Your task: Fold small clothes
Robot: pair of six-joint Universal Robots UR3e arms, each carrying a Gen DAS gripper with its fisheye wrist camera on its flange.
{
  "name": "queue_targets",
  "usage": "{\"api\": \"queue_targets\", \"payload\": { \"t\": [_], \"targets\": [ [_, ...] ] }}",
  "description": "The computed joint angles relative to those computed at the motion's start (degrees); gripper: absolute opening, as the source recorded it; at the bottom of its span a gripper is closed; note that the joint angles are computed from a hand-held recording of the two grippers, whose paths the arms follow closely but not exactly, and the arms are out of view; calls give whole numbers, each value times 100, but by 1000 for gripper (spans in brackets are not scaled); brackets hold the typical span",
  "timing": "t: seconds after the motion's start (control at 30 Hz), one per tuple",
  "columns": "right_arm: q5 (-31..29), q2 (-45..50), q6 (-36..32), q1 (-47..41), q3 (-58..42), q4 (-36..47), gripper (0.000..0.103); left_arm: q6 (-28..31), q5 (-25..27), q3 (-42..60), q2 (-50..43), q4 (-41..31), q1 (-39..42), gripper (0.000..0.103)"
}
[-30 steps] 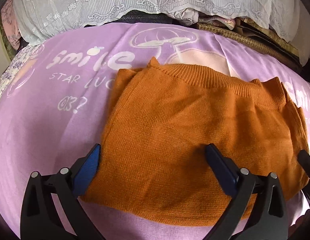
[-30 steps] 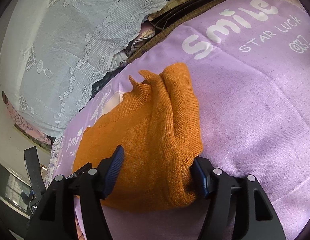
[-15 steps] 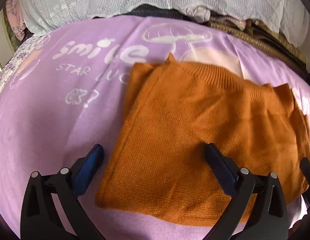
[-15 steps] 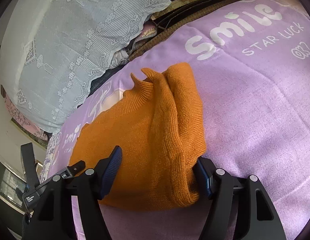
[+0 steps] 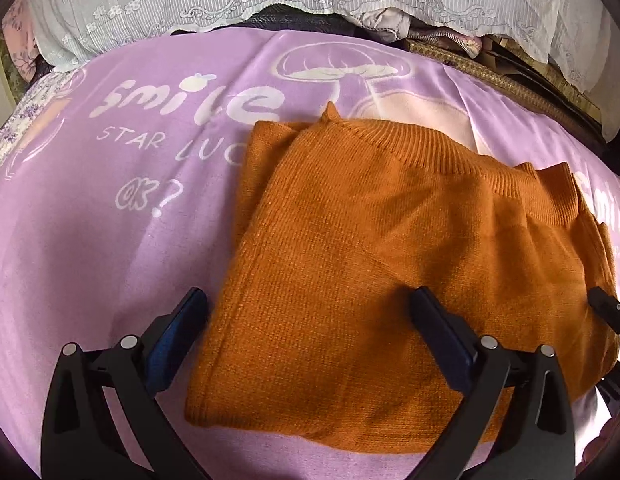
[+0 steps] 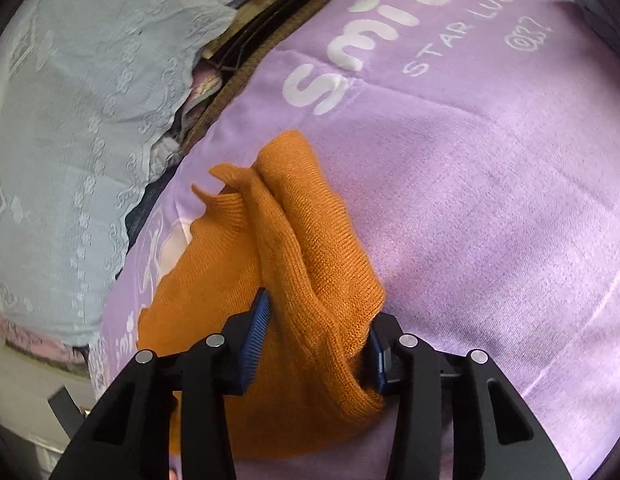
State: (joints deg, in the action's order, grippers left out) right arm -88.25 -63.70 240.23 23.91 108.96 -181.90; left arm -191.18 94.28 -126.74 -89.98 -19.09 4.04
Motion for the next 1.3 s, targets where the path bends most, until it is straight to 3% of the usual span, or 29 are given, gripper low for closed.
{"api": "queue_targets", "payload": {
  "t": [0.1,0.17,0.3,0.43,0.67,0.8,1.0,1.3],
  "targets": [
    [-737,351,-161,388,-87,-535,51,18,28,3,24,2,-32,99],
    [-1150,490,-519,623,-347,-357,51,41,173,41,10,31,-148,98],
    [-1022,463,-644,543,-422,-251,54,15,369,149,-82,29,-281,98],
    [-922,383,-579,451,-208,-504,37,28,533,192,-138,70,-379,98],
    [-1001,299,-1010,608,-370,-455,23,73,318,128,12,-4,-134,98],
    [-1015,223,-1144,670,-442,-419,21,157,338,95,130,27,0,98],
    [-1031,147,-1321,840,-631,-301,21,461,-382,98,257,-115,209,98],
    [-1355,321,-1875,1493,-1448,186,21,514,-472,148,277,-97,232,98]
  ]
}}
